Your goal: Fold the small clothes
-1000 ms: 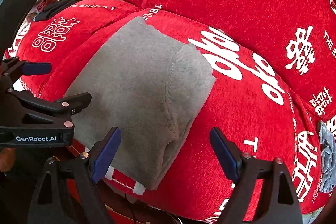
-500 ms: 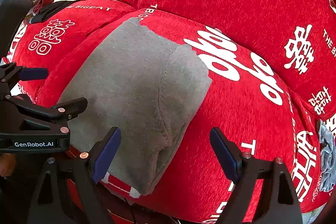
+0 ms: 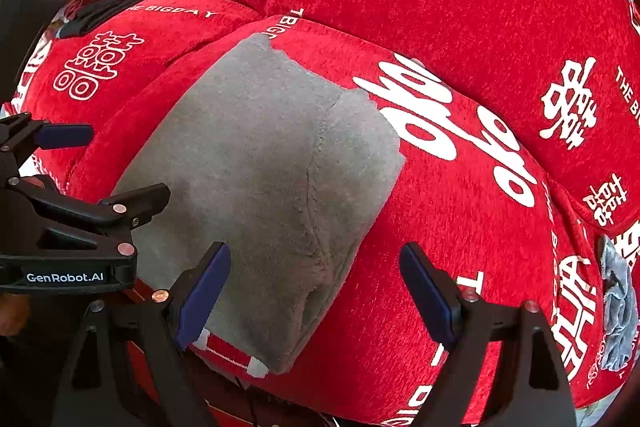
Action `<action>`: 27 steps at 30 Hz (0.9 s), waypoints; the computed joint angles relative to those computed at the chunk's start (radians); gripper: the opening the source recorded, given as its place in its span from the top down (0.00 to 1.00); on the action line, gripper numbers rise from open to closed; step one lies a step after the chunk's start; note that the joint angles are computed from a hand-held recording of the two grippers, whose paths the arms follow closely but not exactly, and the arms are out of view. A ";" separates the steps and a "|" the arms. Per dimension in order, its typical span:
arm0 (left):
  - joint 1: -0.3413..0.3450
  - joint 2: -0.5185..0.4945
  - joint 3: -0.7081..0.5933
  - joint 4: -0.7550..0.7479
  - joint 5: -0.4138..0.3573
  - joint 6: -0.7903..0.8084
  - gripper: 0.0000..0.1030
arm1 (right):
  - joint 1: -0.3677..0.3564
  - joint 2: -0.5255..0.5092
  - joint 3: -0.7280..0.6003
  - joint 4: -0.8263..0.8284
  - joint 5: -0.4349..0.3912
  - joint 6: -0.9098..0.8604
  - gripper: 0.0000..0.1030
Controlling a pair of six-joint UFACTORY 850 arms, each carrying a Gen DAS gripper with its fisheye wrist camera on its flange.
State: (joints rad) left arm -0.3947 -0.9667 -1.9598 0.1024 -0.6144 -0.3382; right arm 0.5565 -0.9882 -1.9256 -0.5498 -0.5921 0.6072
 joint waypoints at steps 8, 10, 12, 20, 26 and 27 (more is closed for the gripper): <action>0.015 0.005 0.015 -0.057 0.019 0.041 0.02 | 0.014 -0.031 -0.055 -0.002 -0.051 -0.015 0.14; 0.020 0.007 0.019 -0.068 0.024 0.046 0.02 | 0.018 -0.042 -0.076 0.003 -0.067 -0.025 0.14; 0.024 0.010 0.027 -0.081 0.029 0.058 0.02 | 0.021 -0.049 -0.088 0.003 -0.076 -0.035 0.14; 0.039 0.015 0.041 -0.134 0.045 0.102 0.02 | 0.031 -0.078 -0.139 0.006 -0.116 -0.057 0.14; 0.043 0.015 0.045 -0.156 0.051 0.122 0.02 | 0.036 -0.091 -0.161 0.006 -0.134 -0.062 0.14; 0.044 0.016 0.046 -0.158 0.052 0.125 0.02 | 0.036 -0.091 -0.161 0.006 -0.135 -0.062 0.14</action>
